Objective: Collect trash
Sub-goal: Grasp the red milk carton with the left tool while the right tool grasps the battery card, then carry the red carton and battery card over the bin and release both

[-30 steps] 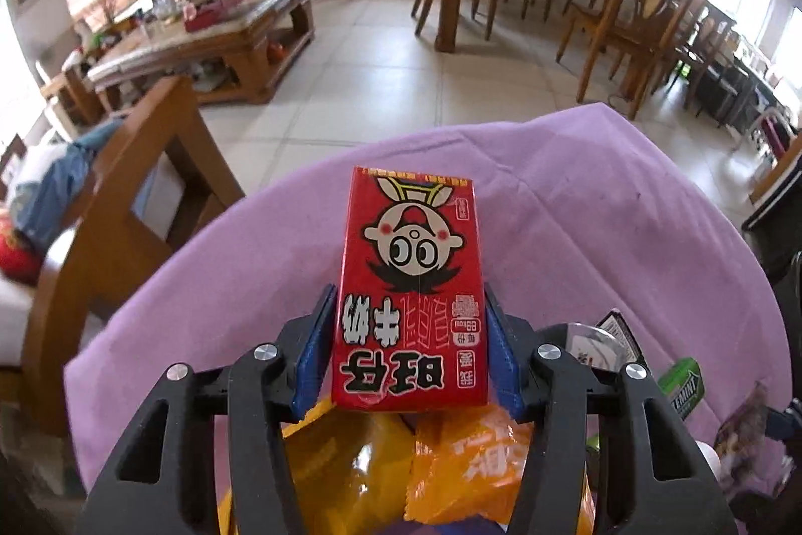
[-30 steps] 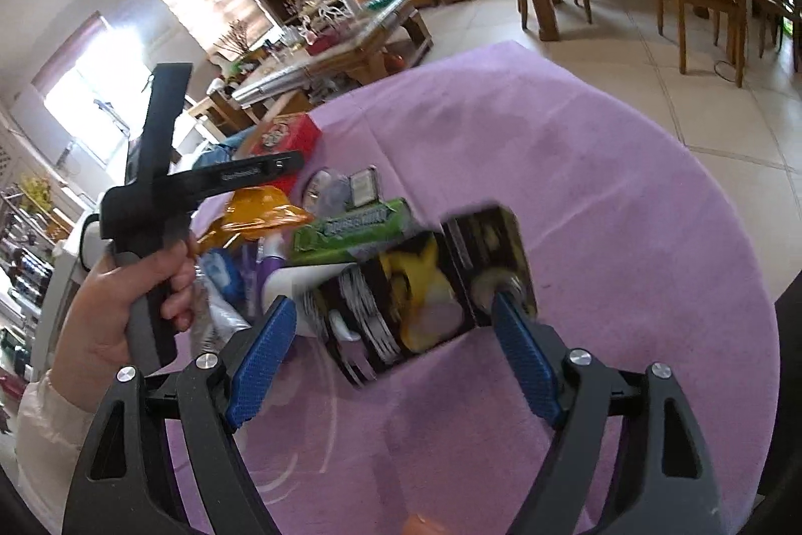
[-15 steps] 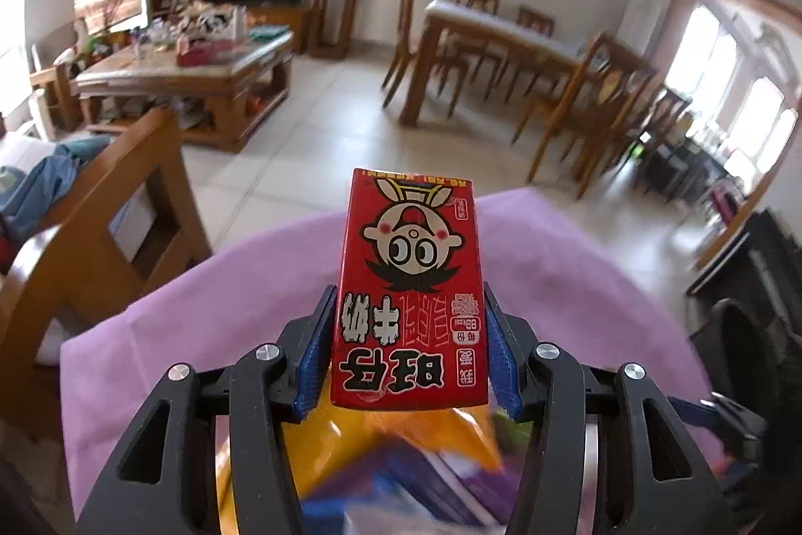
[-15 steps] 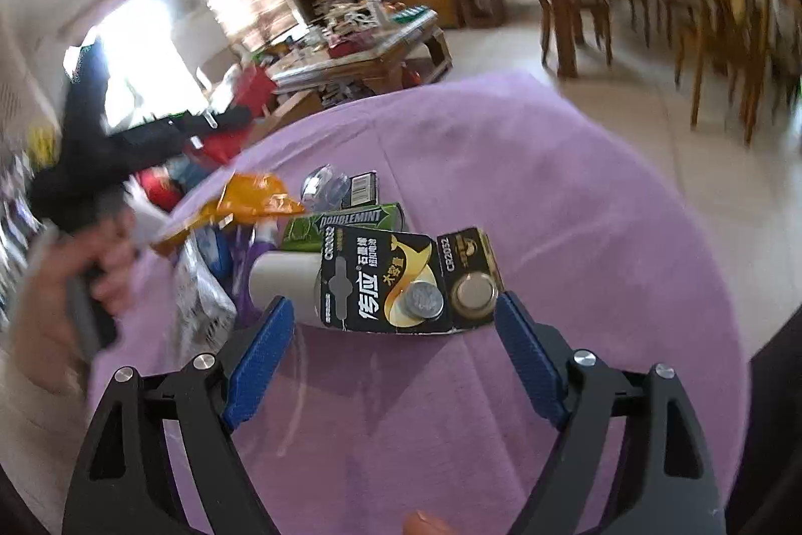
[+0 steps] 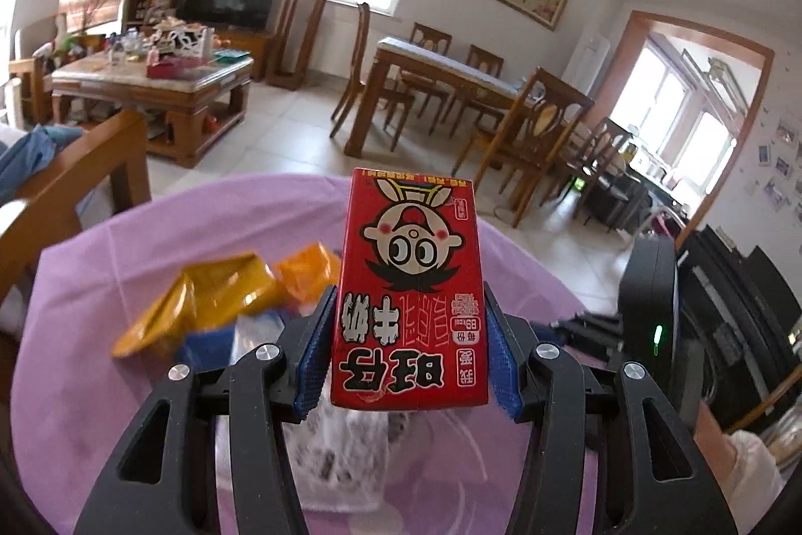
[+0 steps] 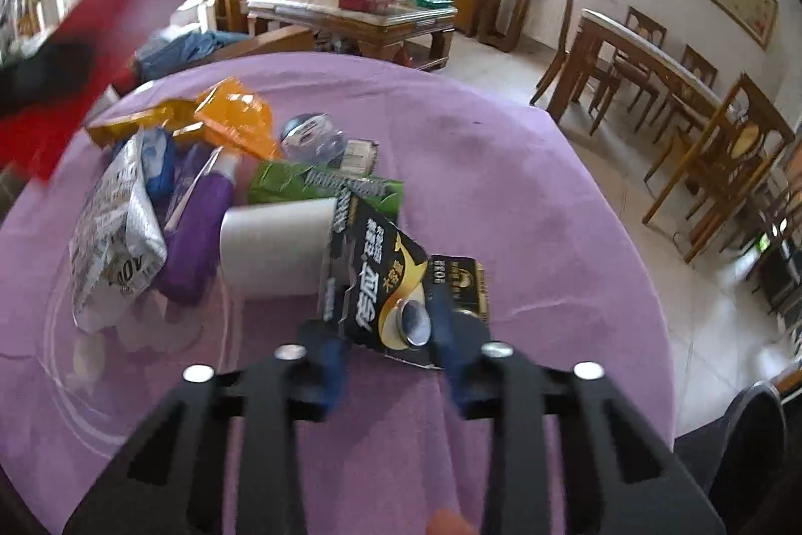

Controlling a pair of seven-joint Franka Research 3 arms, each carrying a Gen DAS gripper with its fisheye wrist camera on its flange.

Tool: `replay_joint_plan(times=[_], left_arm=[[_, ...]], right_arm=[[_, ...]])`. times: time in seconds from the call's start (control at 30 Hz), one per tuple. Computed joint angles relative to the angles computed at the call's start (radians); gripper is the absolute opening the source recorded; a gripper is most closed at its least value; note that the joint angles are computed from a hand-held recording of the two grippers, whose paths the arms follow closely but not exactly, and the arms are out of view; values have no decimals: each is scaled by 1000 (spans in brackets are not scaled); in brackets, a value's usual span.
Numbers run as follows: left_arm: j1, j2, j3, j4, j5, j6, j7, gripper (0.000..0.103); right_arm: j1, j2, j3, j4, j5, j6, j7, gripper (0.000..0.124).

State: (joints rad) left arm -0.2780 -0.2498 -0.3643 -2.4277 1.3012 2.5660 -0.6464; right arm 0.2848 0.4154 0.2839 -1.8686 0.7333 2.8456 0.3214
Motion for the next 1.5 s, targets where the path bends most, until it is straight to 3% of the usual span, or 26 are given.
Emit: replay_joint_plan(times=[0.13,0.37,0.53,0.7,0.97,1.1,1.37,1.5], left_arm=[[-16,21,-14,-2,14,-8,-39,53],[-46,77,-13,32,74,-2,-101,53],[-79,141,-9,108,115,-8,-85,53],[-127,249,3,234,172,-12,-65,53],[-218,466,62,495,290,59,-36,53],[-263,594,99,647,284,120,43,53],[-321,892,149,1016,128,248,280,53],[-326,1044,138,1204,-11,279,448,53]], right_arm=[[-49,0,12,30,79,-97,-8,7],[-165,-41,-4,36,349,-371,-111,5],[-228,-101,-64,-7,501,-576,-168,5],[-246,-160,-149,-62,587,-674,-211,5],[-277,-199,-240,-94,681,-687,-240,5],[-306,-187,-265,-87,713,-673,-231,5],[-360,-126,-277,-48,755,-595,-189,5],[-382,-89,-270,-20,759,-553,-165,5]])
